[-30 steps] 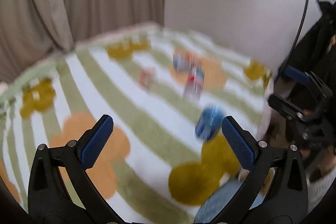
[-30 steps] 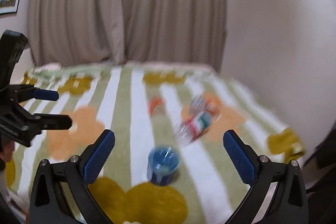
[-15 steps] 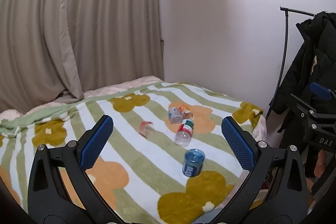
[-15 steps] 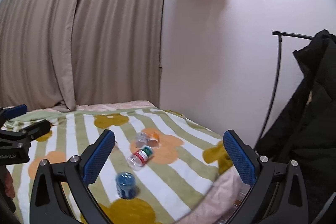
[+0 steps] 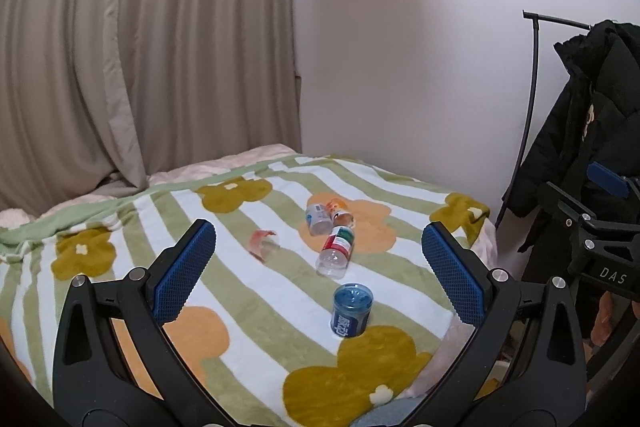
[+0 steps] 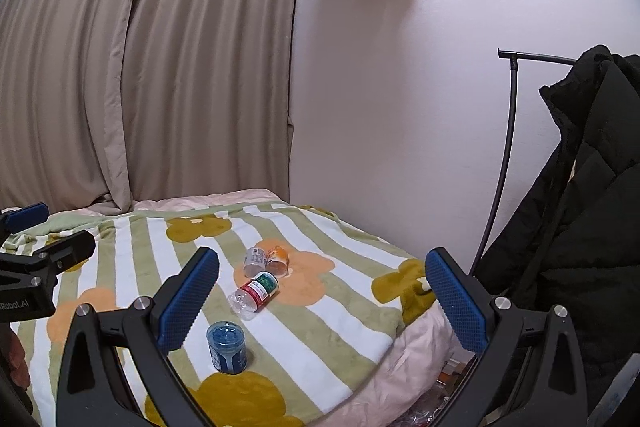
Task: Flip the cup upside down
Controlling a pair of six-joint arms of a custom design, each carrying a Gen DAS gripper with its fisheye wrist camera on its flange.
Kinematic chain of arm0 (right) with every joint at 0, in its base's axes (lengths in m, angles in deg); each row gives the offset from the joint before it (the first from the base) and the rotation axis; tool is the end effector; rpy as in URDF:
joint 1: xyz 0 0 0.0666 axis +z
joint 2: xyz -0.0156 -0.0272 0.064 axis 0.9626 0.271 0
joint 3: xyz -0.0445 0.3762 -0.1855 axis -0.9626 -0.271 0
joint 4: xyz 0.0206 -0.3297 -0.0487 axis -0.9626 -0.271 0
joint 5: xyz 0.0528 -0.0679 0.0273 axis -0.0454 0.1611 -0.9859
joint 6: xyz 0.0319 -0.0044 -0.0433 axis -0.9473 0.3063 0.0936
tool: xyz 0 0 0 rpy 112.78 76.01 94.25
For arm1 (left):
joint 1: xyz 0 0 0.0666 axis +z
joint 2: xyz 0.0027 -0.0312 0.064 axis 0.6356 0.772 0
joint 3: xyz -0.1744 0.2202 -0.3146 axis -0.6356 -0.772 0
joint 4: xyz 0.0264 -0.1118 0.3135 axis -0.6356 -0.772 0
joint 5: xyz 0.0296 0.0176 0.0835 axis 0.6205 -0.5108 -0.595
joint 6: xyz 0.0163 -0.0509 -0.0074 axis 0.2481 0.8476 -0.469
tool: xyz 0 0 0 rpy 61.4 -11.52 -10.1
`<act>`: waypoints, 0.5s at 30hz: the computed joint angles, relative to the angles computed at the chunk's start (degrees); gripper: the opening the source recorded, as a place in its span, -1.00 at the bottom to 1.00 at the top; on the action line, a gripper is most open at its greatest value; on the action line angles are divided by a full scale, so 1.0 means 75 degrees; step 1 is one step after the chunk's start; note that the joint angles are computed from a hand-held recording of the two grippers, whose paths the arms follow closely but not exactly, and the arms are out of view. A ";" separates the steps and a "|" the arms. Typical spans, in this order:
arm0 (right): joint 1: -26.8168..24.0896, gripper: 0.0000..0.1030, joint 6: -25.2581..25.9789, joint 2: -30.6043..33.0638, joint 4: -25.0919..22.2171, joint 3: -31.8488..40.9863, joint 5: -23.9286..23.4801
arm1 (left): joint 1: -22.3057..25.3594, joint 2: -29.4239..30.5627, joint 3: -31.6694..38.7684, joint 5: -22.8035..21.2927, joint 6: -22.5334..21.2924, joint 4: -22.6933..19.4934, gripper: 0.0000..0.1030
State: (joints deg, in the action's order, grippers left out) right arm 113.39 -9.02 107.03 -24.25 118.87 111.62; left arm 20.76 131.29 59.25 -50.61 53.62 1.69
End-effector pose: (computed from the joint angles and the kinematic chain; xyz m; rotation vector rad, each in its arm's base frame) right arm 0.3038 0.2086 0.5257 0.2183 1.7800 -0.2891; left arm 0.3761 -0.1301 0.5222 0.3773 1.8344 -0.2637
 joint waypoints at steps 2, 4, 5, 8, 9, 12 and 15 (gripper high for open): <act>0.0027 0.99 -0.0078 -0.0007 -0.0062 0.0013 0.0022 | -0.0015 0.0004 0.0008 -0.0002 0.0049 -0.0012 0.99; 0.0010 0.99 -0.0138 -0.0020 -0.0088 0.0007 -0.0023 | -0.0032 0.0001 0.0011 -0.0004 0.0056 -0.0026 0.99; 0.0005 0.99 -0.0176 -0.0017 -0.0122 0.0021 -0.0038 | -0.0047 -0.0006 0.0010 -0.0026 0.0048 -0.0025 0.99; -0.0026 0.99 -0.0202 -0.0058 -0.0089 0.0002 -0.0088 | -0.0060 -0.0011 0.0023 -0.0045 0.0048 -0.0048 0.99; -0.0028 0.99 -0.0209 -0.0069 -0.0067 -0.0013 -0.0095 | -0.0056 -0.0014 0.0021 -0.0037 0.0055 -0.0053 0.99; -0.0070 0.99 -0.0261 -0.0112 -0.0031 -0.0079 -0.0157 | -0.0049 -0.0038 0.0009 -0.0031 0.0161 -0.0105 0.99; -0.0095 0.99 -0.0405 -0.0122 -0.0085 -0.0083 -0.0239 | -0.0009 -0.0050 0.0016 -0.0034 0.0217 -0.0157 0.99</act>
State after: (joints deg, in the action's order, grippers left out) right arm 112.68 -12.05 106.11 -24.89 118.26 109.83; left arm 20.70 130.92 59.37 -50.87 55.24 0.51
